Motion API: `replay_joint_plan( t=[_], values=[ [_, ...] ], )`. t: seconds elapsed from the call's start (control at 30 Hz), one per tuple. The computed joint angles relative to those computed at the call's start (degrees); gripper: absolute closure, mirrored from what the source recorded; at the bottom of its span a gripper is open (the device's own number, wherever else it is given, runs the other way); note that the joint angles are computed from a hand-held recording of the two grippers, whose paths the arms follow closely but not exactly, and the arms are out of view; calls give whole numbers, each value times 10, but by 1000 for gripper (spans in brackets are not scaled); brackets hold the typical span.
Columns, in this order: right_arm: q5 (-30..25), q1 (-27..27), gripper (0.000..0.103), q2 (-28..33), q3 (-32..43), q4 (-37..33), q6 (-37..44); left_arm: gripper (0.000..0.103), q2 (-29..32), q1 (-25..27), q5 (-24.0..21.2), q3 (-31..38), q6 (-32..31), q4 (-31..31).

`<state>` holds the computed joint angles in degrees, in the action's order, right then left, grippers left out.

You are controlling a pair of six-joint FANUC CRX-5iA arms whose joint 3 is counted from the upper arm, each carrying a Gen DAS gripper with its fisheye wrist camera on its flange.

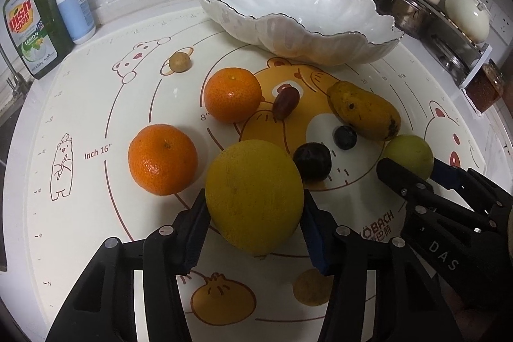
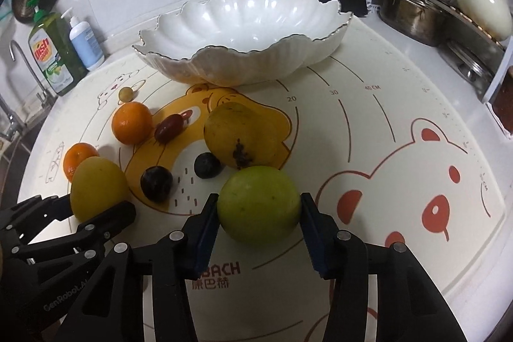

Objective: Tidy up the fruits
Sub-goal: 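Grasp the large yellow citrus with the left tool while the right tool grasps the green fruit, then carry both fruits over the white scalloped bowl and open both tools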

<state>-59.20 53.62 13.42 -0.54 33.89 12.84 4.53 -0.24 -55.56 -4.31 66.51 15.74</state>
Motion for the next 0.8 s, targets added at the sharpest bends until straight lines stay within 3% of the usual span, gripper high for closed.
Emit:
replay_joint_plan(
  t=[0.47,0.8],
  values=[
    [-27,21,53,-27,-18,43,-45,51,-36,4,6,-16,-44,30],
    [-40,21,53,-28,-1,82,-50,51,-36,13,28,10,-64,49]
  ],
)
